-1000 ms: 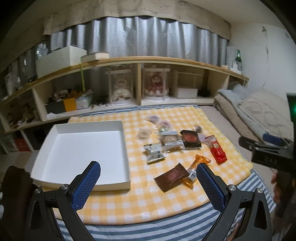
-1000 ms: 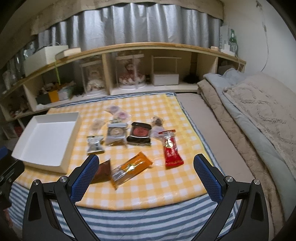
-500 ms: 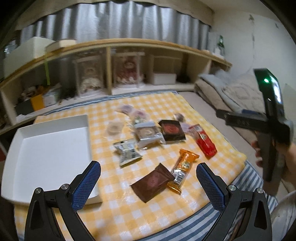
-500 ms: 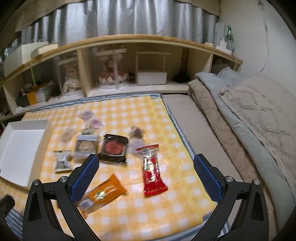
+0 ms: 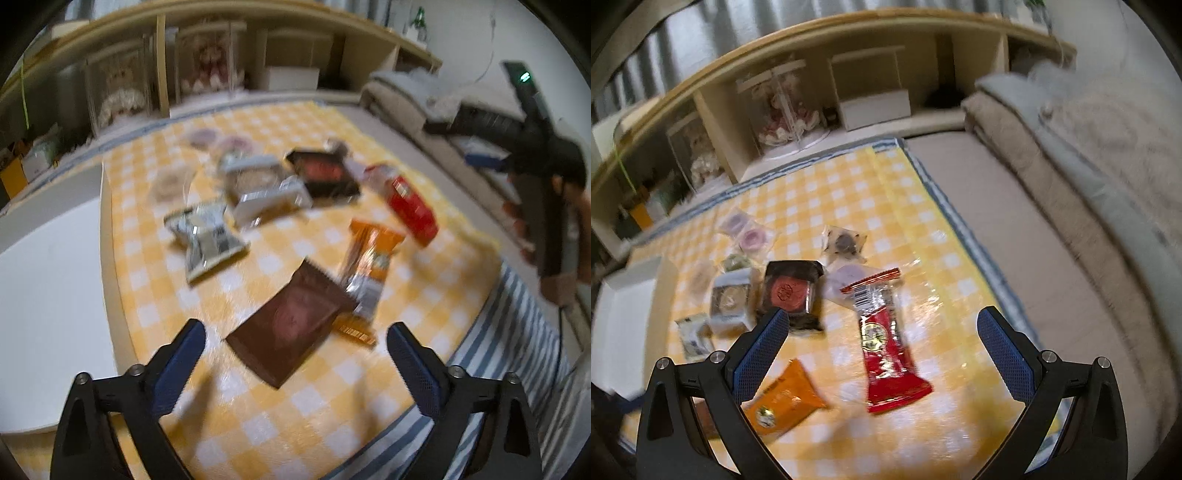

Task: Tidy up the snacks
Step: 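Reach the left tool to the brown packet while the right tool reaches the red packet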

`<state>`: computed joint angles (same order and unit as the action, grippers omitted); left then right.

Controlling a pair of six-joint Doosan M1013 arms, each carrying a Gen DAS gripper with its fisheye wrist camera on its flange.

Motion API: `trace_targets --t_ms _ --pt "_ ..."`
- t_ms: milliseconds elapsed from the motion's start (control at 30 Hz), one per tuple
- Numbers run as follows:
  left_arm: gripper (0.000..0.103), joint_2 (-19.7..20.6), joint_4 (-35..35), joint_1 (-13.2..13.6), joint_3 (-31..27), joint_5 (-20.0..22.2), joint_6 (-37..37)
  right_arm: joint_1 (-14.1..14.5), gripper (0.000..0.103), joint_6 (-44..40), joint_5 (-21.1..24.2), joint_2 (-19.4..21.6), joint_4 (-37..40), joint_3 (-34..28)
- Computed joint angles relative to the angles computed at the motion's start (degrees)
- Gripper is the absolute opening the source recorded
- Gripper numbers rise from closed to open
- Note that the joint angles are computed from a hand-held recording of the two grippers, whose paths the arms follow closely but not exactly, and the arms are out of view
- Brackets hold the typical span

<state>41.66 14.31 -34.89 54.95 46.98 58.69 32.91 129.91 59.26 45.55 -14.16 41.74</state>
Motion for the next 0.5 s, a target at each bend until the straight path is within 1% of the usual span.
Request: trace_targets --t_ms 33,67,100,133,200,400,500 --pt "0.088 0.40 0.26 -0.04 -0.56 0.83 -0.13 -0.05 0.103 1.19 -2.00 -0.54 -0.05 1.23" --pt "0.083 1.03 1.11 -0.16 -1.48 2.12 -0.65 -0.03 0.103 2.19 -3.70 -1.00 -0.43 2.27" --pt "0.077 1.79 1.81 -0.22 -2.56 3.60 -1.00 0.03 0.103 2.66 -4.32 -1.12 -0.84 2.57" --pt "0.076 2.38 2.01 -0.23 -3.39 4.76 -1.05 0.05 0.103 2.61 -4.31 -1.04 -0.94 2.44" --pt "0.072 3.19 1.93 -0.30 -4.40 6.30 -0.99 0.07 0.103 1.78 -3.43 -0.68 -0.36 1.78" --pt "0.071 6.51 4.03 -0.84 -9.27 9.14 0.21 -0.05 0.103 -3.22 0.15 0.65 2.47 -0.37" --pt "0.069 8.38 6.78 -0.88 -11.76 10.63 -1.10 -0.37 0.103 -5.26 3.56 1.81 5.40 -2.20"
